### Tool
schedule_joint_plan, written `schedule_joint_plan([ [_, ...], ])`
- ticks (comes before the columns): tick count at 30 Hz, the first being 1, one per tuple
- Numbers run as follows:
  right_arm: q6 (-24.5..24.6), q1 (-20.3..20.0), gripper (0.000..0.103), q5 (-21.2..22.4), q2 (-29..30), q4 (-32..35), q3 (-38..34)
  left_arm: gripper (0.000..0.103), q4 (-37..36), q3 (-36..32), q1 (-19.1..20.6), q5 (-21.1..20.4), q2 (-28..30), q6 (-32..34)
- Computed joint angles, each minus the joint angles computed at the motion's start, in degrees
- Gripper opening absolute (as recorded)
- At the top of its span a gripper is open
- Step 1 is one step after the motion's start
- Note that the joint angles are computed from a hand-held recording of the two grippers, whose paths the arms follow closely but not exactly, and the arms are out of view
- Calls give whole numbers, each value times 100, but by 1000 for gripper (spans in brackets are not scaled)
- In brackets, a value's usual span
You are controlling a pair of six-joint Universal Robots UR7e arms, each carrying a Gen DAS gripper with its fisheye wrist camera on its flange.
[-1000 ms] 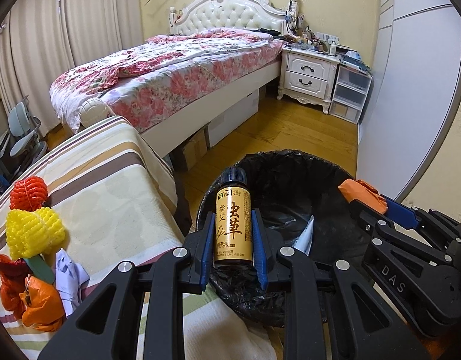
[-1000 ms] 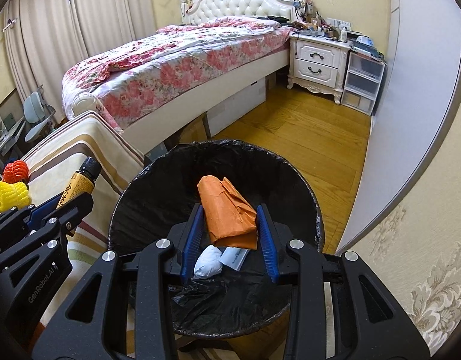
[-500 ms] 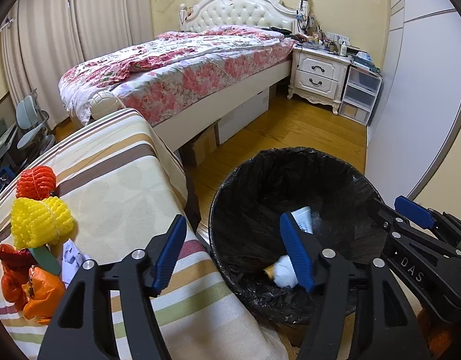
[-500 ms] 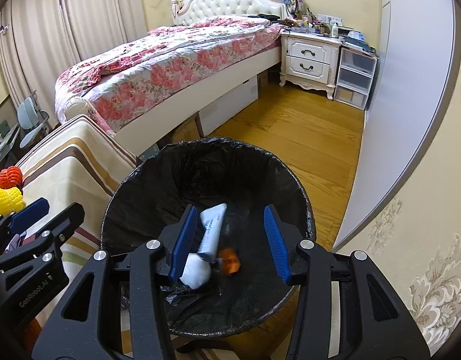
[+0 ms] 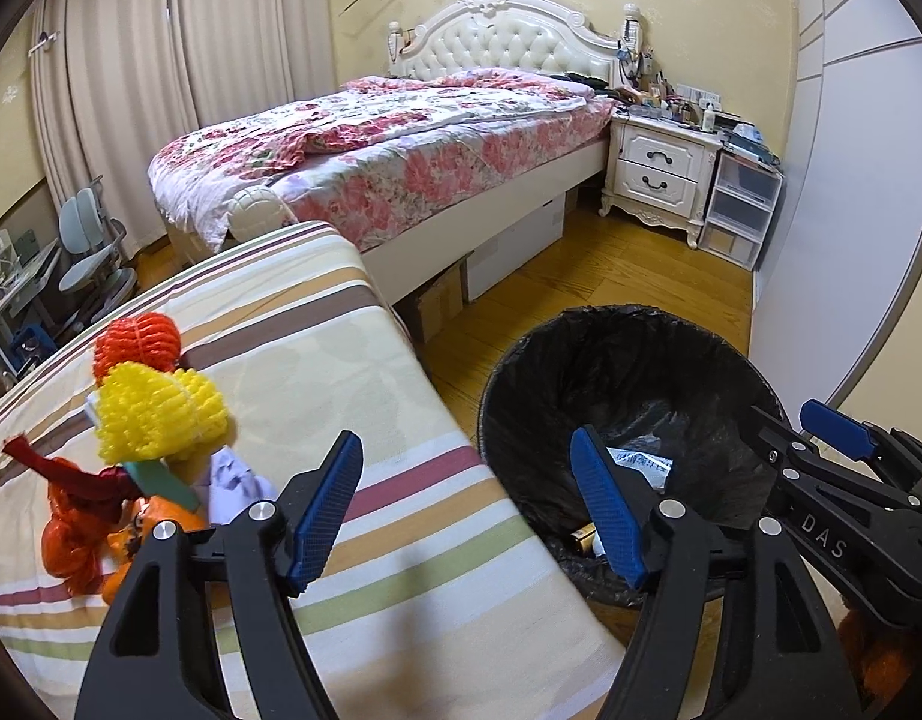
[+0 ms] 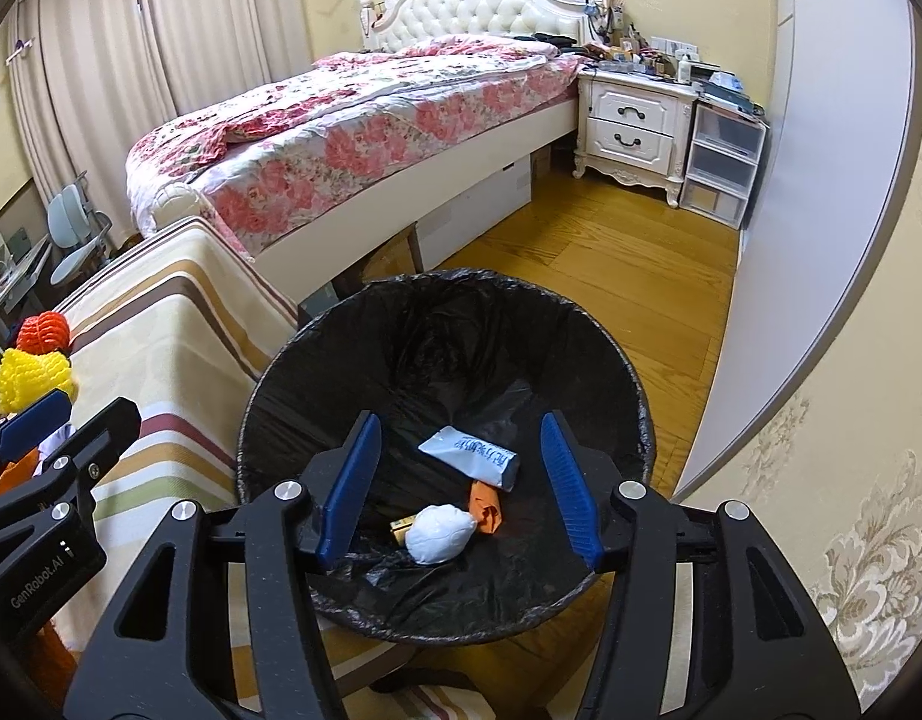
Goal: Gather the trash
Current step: 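Grasp the red plastic bag with the left tool while the right tool grasps the lavender cloth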
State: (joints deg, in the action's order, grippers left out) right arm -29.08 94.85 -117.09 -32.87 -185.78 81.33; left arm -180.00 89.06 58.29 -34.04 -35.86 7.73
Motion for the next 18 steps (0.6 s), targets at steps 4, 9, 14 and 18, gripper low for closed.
schedule_joint_plan([
  [4,-8,57,55,33,-18,4,102,70,-112,222,-17,81,-152,-65],
  [9,-50,140,55,86,-38,2,236,70,-294,541,-33,194,-373,-140],
  [14,-99,238,55,146,-18,-1,341,70,-429,945,-25,346,-651,-331],
  [18,-136,314,55,220,-9,45,426,70,-484,1315,-13,517,-915,-544],
])
